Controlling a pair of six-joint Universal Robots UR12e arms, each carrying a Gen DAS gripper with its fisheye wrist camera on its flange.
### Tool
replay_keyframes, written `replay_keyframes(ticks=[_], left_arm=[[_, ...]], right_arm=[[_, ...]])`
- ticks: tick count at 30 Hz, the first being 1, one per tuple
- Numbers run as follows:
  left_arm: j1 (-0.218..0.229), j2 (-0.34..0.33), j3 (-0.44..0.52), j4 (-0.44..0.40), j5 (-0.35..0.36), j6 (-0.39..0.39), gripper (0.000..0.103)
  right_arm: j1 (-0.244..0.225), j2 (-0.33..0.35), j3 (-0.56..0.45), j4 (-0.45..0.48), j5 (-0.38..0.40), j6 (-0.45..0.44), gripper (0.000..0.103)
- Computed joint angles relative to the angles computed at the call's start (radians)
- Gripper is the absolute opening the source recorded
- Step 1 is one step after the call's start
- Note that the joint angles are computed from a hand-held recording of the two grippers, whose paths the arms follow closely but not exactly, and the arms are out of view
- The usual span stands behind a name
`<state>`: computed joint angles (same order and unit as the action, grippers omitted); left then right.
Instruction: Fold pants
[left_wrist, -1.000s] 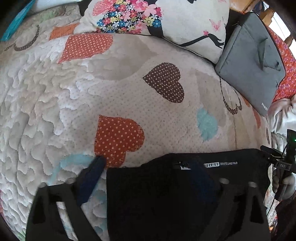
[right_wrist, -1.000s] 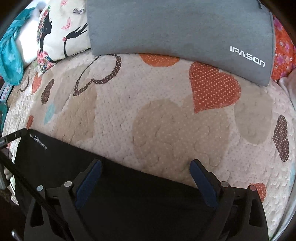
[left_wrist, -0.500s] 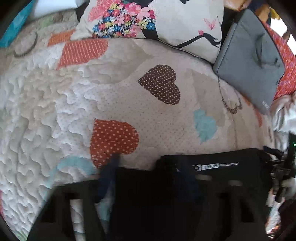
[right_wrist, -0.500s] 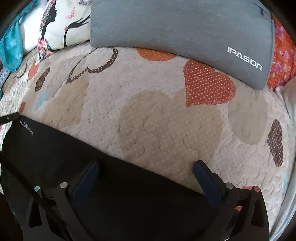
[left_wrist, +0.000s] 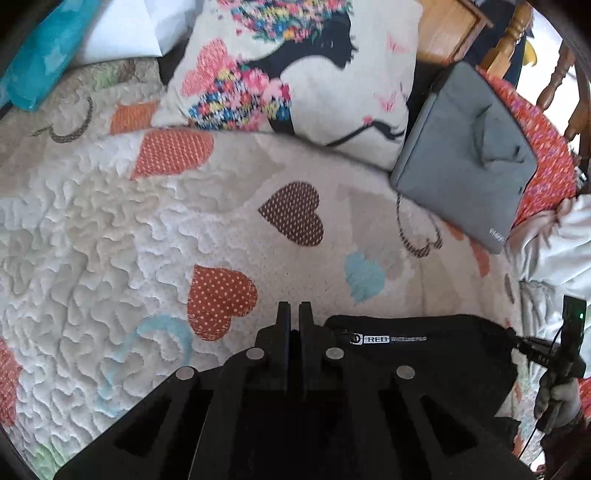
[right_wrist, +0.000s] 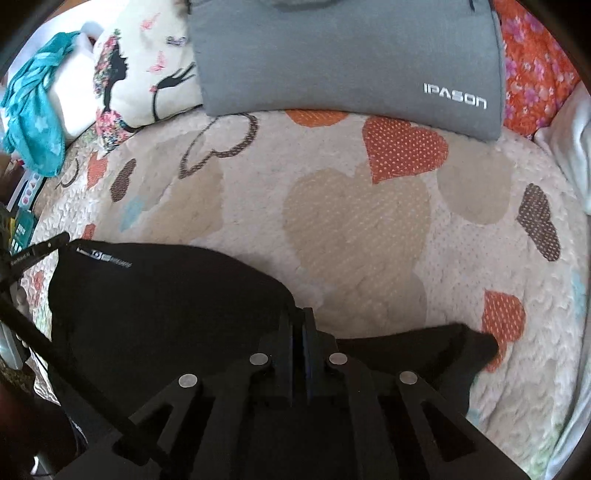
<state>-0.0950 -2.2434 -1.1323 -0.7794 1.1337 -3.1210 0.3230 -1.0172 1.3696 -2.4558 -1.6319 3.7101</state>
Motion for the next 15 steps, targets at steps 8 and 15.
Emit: replay_keyframes(ticks=[8, 15], left_arm=[[0.031, 0.054, -0.077, 0.093, -0.086, -0.023, 0.004], [0.074, 0.156, -0.23, 0.17, -0.185, -0.013, 0.004]], right_arm=[[0.053, -0.064, 0.051, -0.025, -0.078, 0.052, 0.005], [0.122, -0.123, 0.127, -0.055, -0.11, 0.118, 0.005]])
